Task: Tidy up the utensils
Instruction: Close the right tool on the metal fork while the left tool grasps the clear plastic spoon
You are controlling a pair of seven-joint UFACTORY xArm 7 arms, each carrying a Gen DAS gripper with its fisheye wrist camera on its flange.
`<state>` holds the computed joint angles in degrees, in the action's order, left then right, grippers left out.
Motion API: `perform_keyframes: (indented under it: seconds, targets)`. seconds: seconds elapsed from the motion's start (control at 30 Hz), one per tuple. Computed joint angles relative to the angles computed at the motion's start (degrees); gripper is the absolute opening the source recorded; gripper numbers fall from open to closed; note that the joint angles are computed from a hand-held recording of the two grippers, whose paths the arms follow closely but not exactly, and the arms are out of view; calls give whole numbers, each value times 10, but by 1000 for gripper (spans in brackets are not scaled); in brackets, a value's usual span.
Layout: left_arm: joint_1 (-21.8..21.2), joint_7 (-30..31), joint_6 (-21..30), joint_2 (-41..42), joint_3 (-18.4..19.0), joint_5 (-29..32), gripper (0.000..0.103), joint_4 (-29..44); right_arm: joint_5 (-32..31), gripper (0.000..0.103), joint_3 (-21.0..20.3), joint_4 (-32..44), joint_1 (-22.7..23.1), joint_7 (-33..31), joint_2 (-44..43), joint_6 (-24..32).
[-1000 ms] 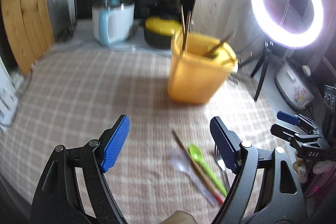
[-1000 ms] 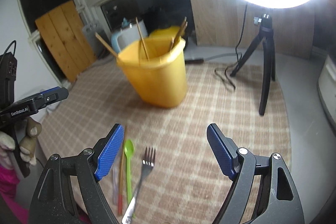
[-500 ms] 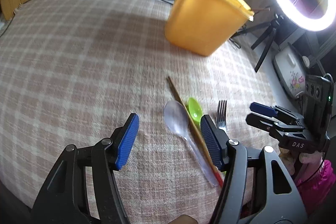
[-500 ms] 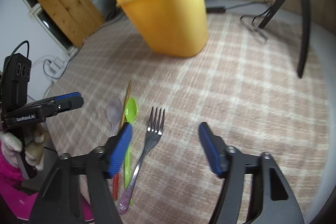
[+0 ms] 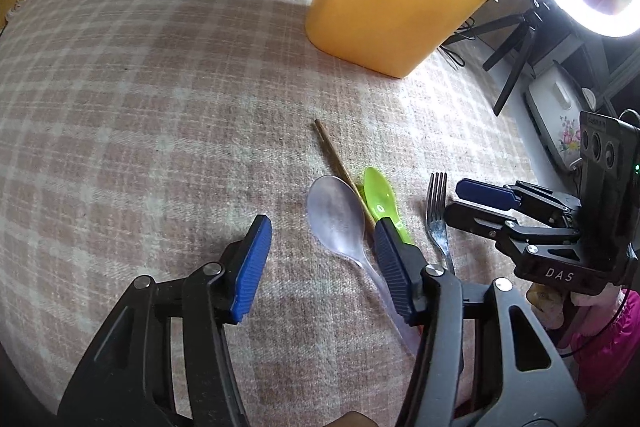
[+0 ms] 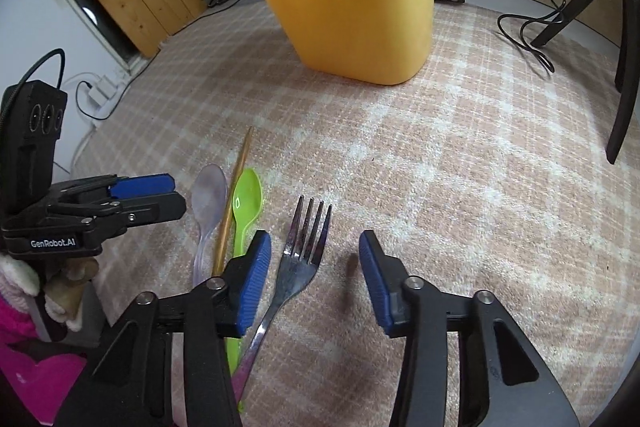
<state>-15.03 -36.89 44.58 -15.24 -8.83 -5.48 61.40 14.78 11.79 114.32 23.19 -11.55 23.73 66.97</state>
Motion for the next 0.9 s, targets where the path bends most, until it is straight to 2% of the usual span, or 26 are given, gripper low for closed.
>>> perform_keyframes:
  seconds: [0.23,0.4,0.43,0.57,0.63,0.77,0.87,0.9]
  targets:
    - [-5,27,-13,17,4,-11,54,4,-12,41,-2,13,10,11,15,-1]
    - [-3,25,-12,30,-4,16,53,16,-31,41,-5,9,21,19,17,-21]
    - [-4,23,-11,33,-6,22,47,18,-38,41,-5,8,25,21,17,-25]
    - [-5,18,-10,42,-8,36,45,27,-65,41,-8,-4,39,22,12,-44]
    - [-6,16,-9,44,-9,44,41,28,-72,37,-8,-5,41,22,12,-47]
    - [-6,10,-10,49,-10,56,35,32,-75,36,-7,5,42,26,18,-40]
    - [-7,10,-9,52,-10,64,32,34,-87,25,-10,8,47,27,20,-38]
    - [-7,11,-10,53,-10,64,32,35,-86,24,-9,13,48,29,24,-36]
